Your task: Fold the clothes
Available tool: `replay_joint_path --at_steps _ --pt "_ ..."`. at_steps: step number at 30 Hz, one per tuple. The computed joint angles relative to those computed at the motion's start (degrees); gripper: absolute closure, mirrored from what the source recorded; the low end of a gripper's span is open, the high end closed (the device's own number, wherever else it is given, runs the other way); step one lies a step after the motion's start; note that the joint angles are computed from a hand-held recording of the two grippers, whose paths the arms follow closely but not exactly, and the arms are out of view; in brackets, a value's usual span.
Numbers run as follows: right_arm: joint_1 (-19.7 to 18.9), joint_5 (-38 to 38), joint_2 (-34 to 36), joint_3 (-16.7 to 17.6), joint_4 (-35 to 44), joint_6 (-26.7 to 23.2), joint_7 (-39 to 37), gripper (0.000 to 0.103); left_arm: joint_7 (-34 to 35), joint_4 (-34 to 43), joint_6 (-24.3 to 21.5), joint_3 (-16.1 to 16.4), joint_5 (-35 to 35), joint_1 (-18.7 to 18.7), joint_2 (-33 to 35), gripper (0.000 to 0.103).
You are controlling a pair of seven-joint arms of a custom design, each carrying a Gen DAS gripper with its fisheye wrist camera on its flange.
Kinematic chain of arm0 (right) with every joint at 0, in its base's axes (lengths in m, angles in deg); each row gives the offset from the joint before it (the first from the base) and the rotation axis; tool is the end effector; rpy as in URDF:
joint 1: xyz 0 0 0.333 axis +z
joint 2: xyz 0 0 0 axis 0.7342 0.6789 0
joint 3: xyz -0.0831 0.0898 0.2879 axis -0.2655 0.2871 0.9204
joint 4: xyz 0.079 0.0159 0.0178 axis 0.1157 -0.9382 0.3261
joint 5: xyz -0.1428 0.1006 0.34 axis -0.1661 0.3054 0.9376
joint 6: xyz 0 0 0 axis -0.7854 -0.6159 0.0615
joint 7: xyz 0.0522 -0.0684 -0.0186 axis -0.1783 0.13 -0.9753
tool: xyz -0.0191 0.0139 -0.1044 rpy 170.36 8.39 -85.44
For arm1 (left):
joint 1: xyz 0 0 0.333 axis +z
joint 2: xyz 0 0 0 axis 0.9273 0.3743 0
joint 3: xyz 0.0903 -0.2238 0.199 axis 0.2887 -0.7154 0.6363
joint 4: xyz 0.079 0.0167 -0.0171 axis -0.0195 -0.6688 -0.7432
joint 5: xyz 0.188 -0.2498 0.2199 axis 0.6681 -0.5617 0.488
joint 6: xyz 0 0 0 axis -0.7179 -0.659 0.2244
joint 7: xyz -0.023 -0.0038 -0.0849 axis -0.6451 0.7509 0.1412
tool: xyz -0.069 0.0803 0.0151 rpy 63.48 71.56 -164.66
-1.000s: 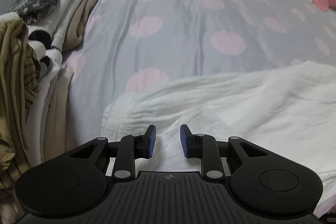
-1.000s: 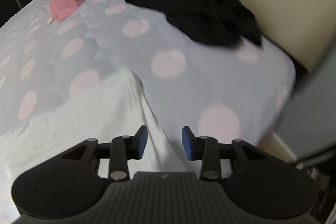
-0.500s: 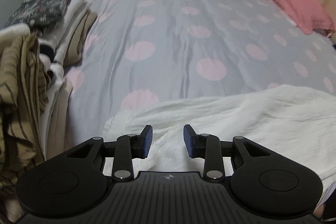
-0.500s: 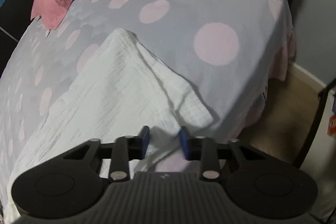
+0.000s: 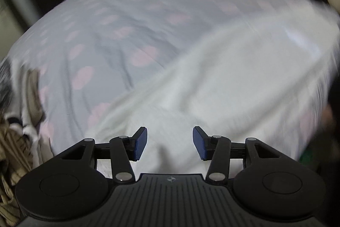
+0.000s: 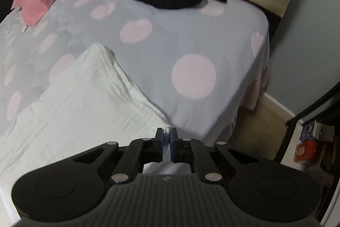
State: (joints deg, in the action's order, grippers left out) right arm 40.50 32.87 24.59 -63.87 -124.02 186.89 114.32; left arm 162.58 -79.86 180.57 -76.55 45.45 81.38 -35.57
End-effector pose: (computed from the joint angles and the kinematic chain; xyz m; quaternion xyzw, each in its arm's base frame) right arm 0.5332 -0.1184 0.3916 -0.3402 0.9092 -0.2067 0.1220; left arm 0.6335 0.1297 0.4334 -0.3627 0.8939 -0.1898 0.1825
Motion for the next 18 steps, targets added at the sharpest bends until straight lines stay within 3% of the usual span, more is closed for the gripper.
replay_joint_path --at_steps 4,7,9,11,15,18 --pt "0.14 -0.48 0.26 0.09 0.29 -0.80 0.05 0.096 -5.28 -3.32 5.78 2.87 12.50 -3.70 0.39 0.057" --pt "0.31 -0.52 0.05 0.21 0.50 -1.18 0.42 0.096 -7.13 -3.16 7.68 3.36 16.09 -4.04 2.09 0.057" --pt "0.44 -1.29 -0.08 0.23 0.73 -1.69 1.34 0.096 -8.05 -2.04 6.79 3.18 16.41 -3.84 3.24 0.059" --pt "0.56 -2.11 -0.21 0.27 0.97 -2.22 2.34 0.096 -8.91 -0.71 5.16 3.04 16.74 -3.77 4.35 0.096" --pt "0.66 -4.14 -0.97 0.24 1.31 -3.11 4.87 0.096 -5.88 -0.18 4.23 0.83 11.43 -1.36 3.03 0.099" --pt "0.58 -3.78 -1.11 0.25 1.96 -4.48 3.88 0.096 -3.65 2.12 -1.54 0.38 6.71 0.83 1.12 0.099"
